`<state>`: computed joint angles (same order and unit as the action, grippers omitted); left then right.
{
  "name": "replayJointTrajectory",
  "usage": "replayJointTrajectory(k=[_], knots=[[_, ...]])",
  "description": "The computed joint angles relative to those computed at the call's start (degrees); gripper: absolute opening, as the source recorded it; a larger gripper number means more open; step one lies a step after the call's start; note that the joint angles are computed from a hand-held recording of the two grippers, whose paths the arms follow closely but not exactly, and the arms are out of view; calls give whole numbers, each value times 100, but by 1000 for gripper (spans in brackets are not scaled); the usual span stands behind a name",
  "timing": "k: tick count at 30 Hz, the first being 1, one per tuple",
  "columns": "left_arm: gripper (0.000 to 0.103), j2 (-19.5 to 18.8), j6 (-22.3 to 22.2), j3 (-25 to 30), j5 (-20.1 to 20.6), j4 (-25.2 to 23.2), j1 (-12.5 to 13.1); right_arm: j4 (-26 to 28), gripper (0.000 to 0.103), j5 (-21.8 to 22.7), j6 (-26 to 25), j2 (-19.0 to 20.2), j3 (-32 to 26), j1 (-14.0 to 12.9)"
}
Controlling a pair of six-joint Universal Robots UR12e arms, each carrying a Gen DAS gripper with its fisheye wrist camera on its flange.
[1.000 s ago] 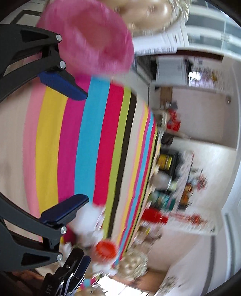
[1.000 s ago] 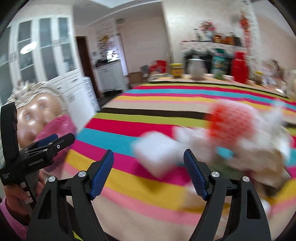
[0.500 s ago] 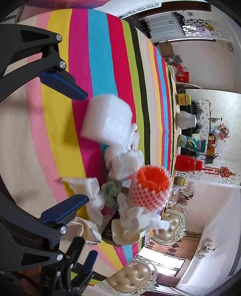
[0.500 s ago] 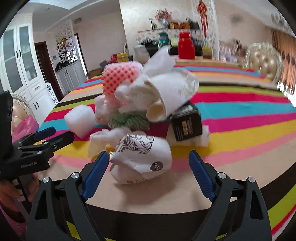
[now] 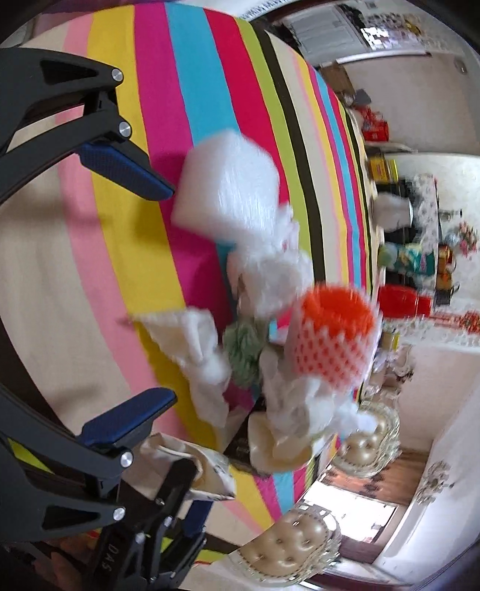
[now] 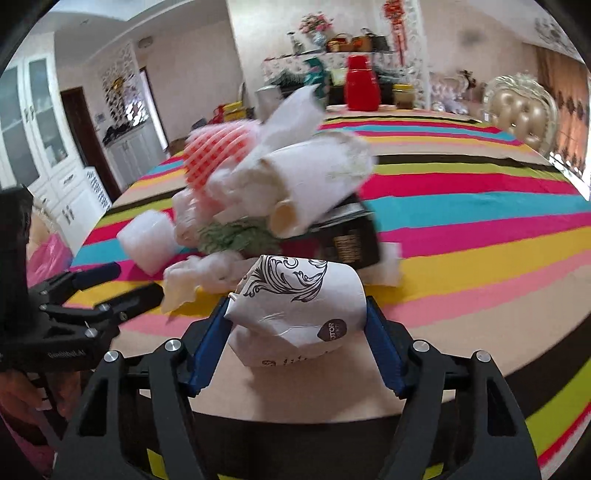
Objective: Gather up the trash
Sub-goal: 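Grasp the crumpled white paper cup with the right tool while the left tool grasps a crumpled tissue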
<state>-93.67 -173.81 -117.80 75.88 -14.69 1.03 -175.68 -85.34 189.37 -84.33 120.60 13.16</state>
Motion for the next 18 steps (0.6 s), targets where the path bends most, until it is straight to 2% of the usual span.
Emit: replayJointTrajectory(k=[3, 5, 8, 9, 10, 11, 12, 13, 16, 18], knots=[[97, -113, 125, 150, -64, -159, -126, -133, 67, -26, 85, -91, 101, -92], [92, -217, 157, 281, -62, -308, -212, -186, 67, -46, 130, -146, 166, -140], [78, -369, 222, 494, -19, -646, -330, -231, 67, -42, 190, -187, 231, -198], [70, -409, 272, 541, -12, -734, -360, -237, 67, -45, 200, -203, 257, -217], [50, -447, 330, 584, -19, -815, -380, -241, 67, -44, 204, -211, 271, -232], [41, -465, 389, 599, -22, -883, -399, -262, 67, -30, 213, -223, 294, -256], [24, -462, 421, 582, 121, -804, -445, -273, 67, -19, 229, -240, 315, -283], [19, -463, 480, 581, 43, -761, -439, -265, 67, -16, 246, -247, 314, -297], [17, -434, 604, 514, 42, -567, -471, -288, 67, -18, 255, -301, 351, -336], [17, -394, 616, 478, -93, -600, -439, -305, 67, -41, 222, -335, 368, -340]])
